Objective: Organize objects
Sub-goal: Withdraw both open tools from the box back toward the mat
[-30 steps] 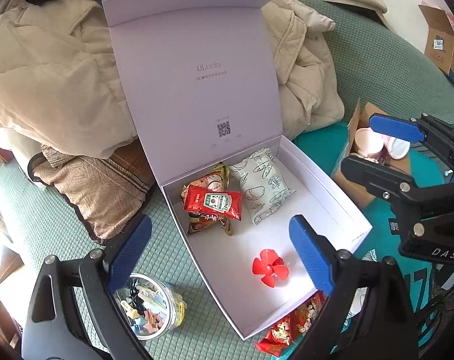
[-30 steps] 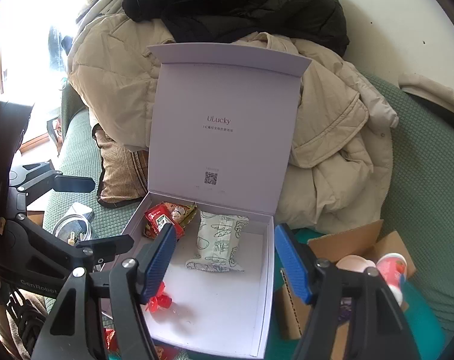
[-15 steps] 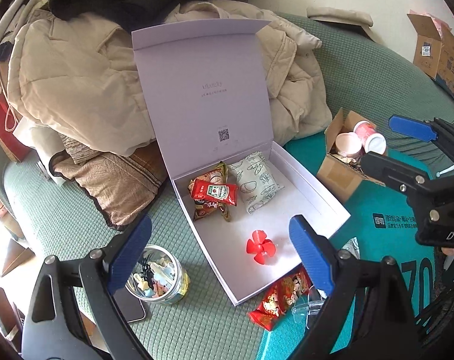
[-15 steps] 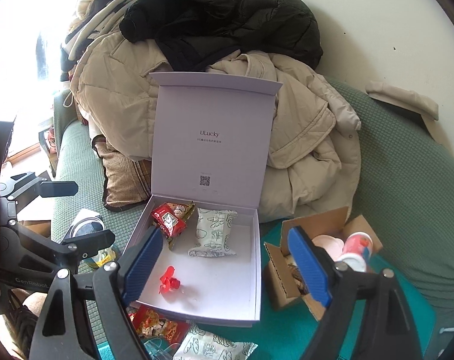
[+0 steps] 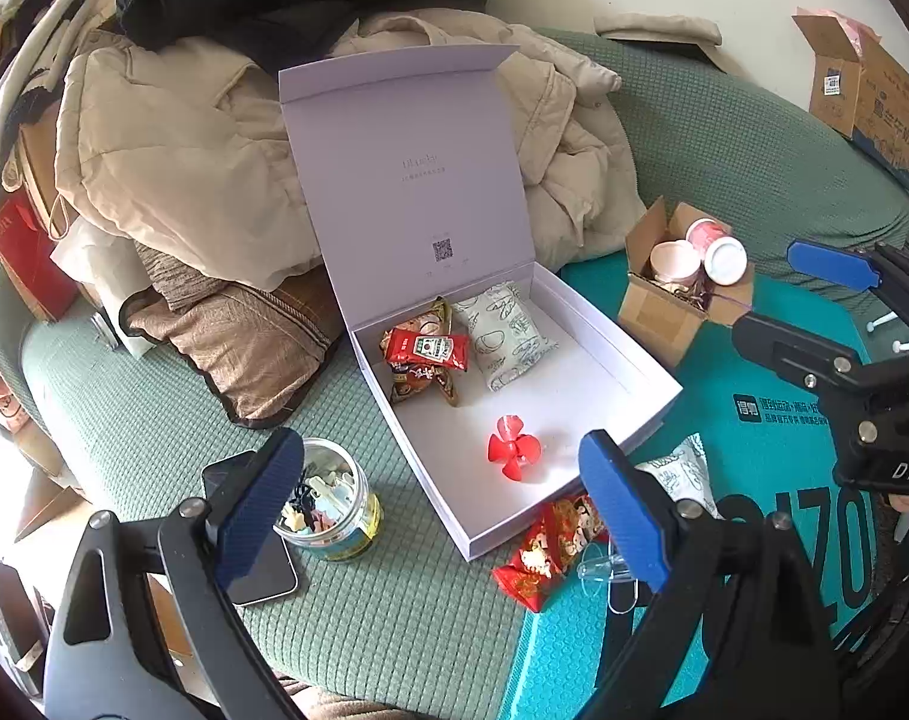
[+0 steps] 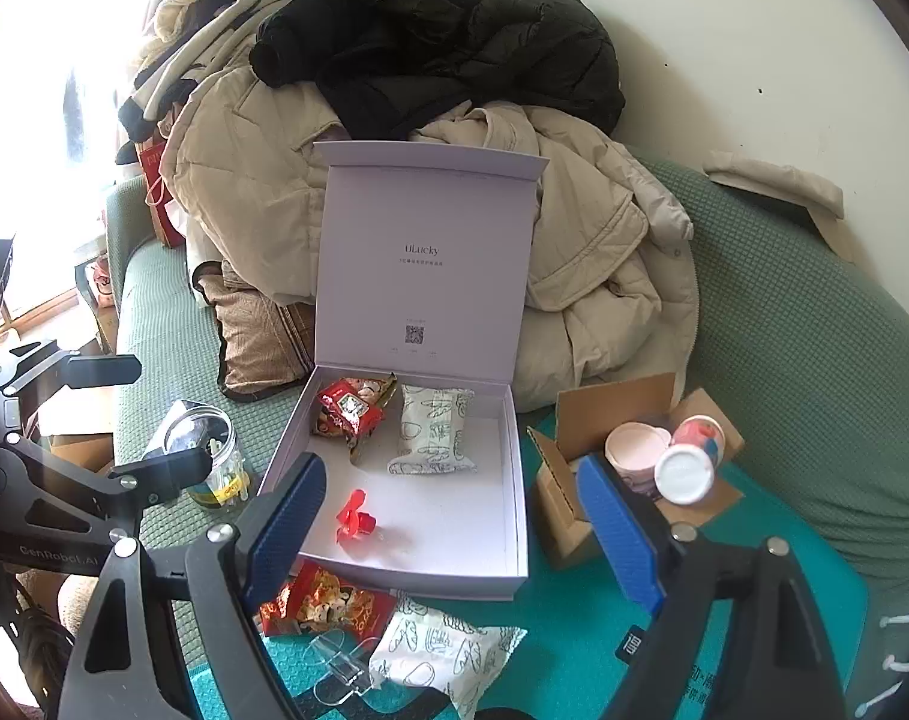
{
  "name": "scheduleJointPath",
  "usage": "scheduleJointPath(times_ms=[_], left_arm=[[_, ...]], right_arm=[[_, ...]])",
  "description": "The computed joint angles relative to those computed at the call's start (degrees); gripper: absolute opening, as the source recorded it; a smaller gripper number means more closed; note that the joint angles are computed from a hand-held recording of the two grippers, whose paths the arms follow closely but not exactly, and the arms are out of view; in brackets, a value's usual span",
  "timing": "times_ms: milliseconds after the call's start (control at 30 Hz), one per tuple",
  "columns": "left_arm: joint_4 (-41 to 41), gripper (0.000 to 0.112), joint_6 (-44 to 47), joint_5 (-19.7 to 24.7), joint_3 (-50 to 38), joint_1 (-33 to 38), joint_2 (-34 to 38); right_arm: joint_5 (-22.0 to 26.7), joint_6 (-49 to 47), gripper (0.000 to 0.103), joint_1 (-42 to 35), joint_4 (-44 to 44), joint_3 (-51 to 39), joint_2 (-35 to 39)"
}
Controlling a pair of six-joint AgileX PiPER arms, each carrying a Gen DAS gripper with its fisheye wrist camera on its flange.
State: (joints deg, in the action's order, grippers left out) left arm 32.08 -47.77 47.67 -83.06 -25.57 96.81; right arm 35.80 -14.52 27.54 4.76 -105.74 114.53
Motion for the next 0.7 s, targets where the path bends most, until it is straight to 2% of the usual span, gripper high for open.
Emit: scheduleJointPath(times_ms=[167, 367, 700], left_arm=[[1.6, 0.093, -2.3, 0.8, 2.8, -1.8, -1.7], [3.4, 0.093, -5.6, 1.9, 6.6, -4.0, -4.6], [5.3, 0.093, -11.3, 1.7, 12.6, -8.6, -6.9]], right_arm=[[-2.7, 3.3, 0.087, 0.9, -3.6, 7.4, -3.4], [-4.2, 2.7, 0.087, 1.1, -1.3, 14.3, -6.8], [-7.4, 6.4, 0.087, 2.7, -5.0, 23.5, -11.5]])
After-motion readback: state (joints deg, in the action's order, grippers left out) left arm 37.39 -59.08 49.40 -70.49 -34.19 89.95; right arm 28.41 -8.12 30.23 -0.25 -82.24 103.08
